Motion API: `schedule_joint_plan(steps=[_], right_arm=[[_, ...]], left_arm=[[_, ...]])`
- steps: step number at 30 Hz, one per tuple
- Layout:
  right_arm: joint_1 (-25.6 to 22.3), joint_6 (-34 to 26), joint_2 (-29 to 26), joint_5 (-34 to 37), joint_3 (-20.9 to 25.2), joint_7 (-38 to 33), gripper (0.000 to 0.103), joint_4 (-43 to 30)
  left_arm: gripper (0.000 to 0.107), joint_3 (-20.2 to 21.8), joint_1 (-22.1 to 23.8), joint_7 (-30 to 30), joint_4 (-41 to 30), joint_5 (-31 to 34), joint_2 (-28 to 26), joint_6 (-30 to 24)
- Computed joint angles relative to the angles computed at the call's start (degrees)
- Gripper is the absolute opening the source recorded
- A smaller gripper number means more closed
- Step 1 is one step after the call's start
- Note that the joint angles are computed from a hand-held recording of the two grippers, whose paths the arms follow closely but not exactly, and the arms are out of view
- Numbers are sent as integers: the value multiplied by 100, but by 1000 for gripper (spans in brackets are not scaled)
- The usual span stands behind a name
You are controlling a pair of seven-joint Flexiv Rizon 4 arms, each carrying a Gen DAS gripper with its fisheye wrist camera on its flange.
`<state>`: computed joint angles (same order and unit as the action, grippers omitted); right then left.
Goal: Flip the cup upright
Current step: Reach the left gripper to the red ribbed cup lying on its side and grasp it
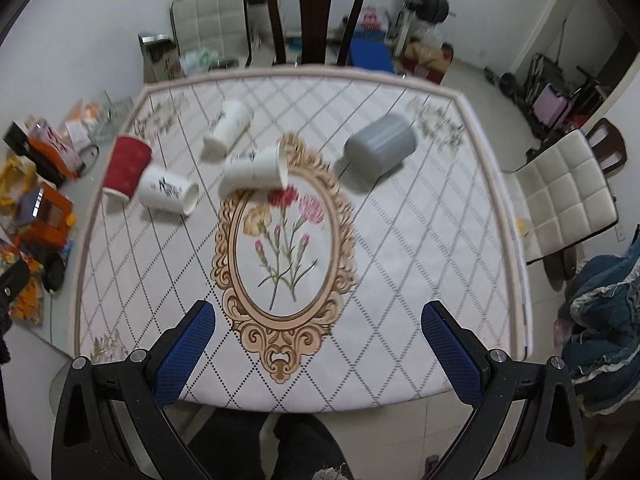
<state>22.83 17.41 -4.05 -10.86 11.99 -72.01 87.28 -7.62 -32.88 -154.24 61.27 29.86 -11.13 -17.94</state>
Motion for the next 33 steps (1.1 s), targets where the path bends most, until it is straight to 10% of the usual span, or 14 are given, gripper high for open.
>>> schedule_joint_plan(steps=[13,33], right_arm=[[534,-693,-1685,-181,-157,577,103,-1010],[995,-1560,-3641,-419,-635,1025,103,-3194]], left_arm=[[103,439,1370,1413,1513,-1245,21,1752],[102,882,2374,3315,1445,-2101,-1132,2861]])
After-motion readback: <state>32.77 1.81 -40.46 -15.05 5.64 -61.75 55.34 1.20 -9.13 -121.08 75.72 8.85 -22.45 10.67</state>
